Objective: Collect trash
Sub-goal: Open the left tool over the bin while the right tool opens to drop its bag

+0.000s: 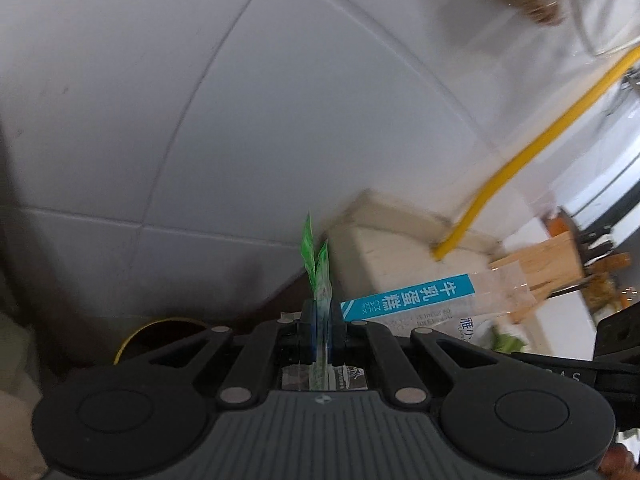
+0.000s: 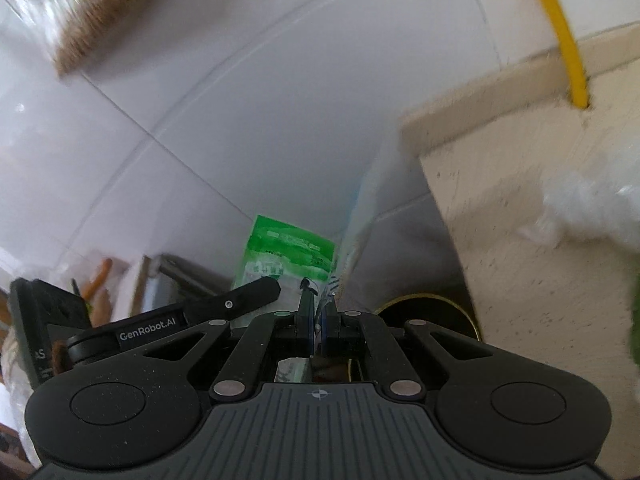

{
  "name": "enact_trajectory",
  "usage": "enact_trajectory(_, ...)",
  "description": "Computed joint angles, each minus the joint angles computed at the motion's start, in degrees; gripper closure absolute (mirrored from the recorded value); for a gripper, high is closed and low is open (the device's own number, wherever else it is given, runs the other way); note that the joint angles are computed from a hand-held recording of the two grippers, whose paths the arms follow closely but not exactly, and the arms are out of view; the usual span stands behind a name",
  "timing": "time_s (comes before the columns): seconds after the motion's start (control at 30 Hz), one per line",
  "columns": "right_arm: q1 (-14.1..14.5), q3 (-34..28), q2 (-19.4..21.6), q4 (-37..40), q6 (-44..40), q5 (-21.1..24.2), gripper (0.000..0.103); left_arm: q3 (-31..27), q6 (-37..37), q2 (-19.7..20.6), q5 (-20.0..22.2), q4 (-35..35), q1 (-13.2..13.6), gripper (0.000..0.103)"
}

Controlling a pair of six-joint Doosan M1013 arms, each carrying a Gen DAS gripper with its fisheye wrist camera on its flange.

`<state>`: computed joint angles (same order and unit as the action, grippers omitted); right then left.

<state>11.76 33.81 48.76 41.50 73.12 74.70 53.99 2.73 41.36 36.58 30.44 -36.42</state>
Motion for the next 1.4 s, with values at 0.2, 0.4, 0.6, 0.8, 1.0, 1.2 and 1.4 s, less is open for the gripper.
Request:
enact_trajectory(0.2,1.73,-3.80,3.26,-5.48,2.10,3.36,0.098,-3.24,3.61,2.83,6.19,-5.30,0.70,0.102)
enact_trajectory(0.4,3.40,-9.87,7.76,-10.87,4.62,8.34,0.088,-6.94,7.59,5.71,12.60,-11.32,1.36,0.097)
enact_trajectory(0.6,4.12,-12.76,10.31,-13.44,6.57,11.07,0.076,-8.88,7.09,7.23,16.00,-12.99,1.61,0.078)
enact_trajectory(0.8,4.57,-13.49,10.86,-13.95,7.23,11.80,0.073,-8.03,6.07,6.72,15.77,-12.98,1.47,0.072)
enact_trajectory(1.0,3.86,-9.27,8.08,-12.55,5.85,10.16,0.067,-7.94,6.84,6.47,14.85,-12.03,1.34,0.072)
enact_trajectory(1.2,4.07,-4.63,4.87,-12.96,5.32,7.20,0.064,-6.57,5.83,5.33,13.45,-8.31,0.78,0.072)
enact_trajectory(1.4,4.09,0.75,1.08,-12.90,4.23,2.66,0.055,-5.88,6.23,4.15,13.25,-2.92,-0.40,0.072)
